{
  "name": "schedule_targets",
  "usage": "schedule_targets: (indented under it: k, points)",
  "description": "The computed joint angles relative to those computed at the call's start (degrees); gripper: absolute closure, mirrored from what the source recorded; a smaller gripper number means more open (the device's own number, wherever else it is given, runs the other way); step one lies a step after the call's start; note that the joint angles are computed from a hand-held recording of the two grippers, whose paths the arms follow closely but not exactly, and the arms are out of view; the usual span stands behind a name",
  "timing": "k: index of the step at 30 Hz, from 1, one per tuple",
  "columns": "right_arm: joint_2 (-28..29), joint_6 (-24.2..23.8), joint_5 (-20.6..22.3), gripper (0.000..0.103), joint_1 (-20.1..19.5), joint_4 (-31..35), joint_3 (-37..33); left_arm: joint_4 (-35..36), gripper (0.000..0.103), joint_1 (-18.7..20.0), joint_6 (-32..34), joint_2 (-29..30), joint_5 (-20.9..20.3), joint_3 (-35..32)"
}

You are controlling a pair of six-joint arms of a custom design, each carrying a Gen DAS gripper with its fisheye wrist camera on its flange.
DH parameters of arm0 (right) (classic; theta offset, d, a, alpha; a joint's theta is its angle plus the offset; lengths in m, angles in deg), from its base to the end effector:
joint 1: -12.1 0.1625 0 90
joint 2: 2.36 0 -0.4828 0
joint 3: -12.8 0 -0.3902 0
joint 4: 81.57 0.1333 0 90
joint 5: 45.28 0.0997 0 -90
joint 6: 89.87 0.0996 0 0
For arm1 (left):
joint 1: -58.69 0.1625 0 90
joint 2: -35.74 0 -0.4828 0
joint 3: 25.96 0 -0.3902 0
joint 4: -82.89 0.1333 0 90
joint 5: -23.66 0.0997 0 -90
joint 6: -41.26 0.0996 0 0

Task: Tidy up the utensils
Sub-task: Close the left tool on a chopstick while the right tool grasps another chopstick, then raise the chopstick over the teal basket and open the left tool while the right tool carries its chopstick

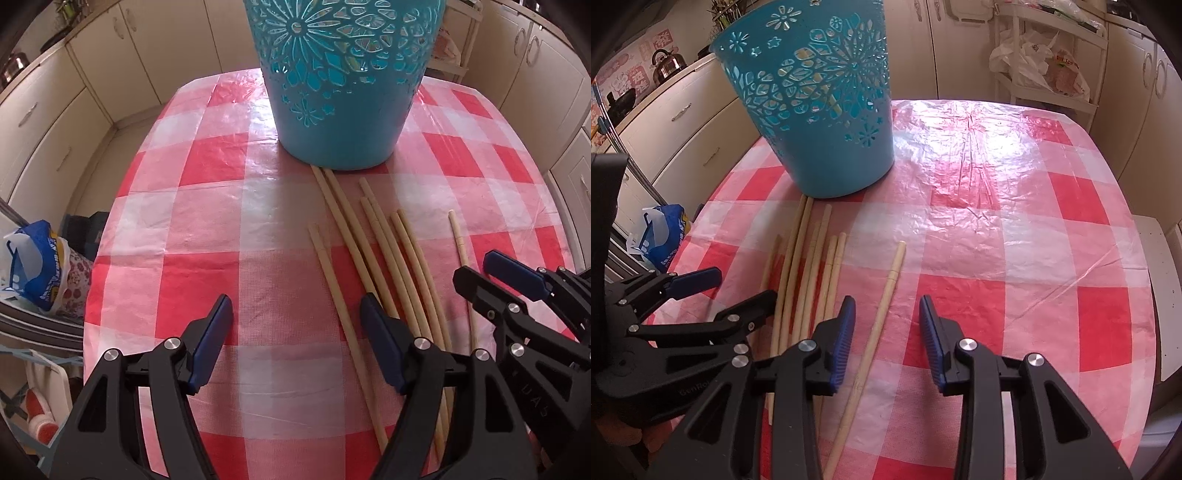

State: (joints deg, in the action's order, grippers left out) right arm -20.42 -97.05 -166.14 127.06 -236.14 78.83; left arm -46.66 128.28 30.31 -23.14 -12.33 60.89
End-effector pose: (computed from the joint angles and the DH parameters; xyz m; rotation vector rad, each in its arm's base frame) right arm 0.4291 -0.7271 -0.0311 0.6221 -2.5395 0.4880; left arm -0.0449 -0.7340 0.3555 0.0691 2.2333 -0.5252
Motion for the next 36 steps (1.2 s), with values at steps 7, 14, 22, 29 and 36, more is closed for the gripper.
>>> schedule_targets:
  k: [7,14,22,29,36]
  points:
    - [-0.5,-0.3,0.8,0.067,0.0,-1.3,0.9,-0.8,0.045,0.3,2.5,0.8,-0.8,-1.2]
    - [1.3,-2.2,-0.6,0.075,0.0,-2.3,-1.2,-2.0,0.076,1.0,9.6,2.4,-5.1,-4.3]
    - [1.4,-4.1,-0.4,0.097,0.4,-0.8,-1.6,2.8,0.098,3.2,5.5,0.7,-13.4,-6.7]
    - [-2.7,3.9,9.6,0.097,-1.7,-6.3,3.3,-7.9,0.098,2.4,8.8,-3.7,-15.8,-1.4]
    - [-4.7,6.9,14.9,0.097,-2.3,-15.2,6.9,-32.5,0.098,-1.1,20.5,-6.2,-17.0,2.9]
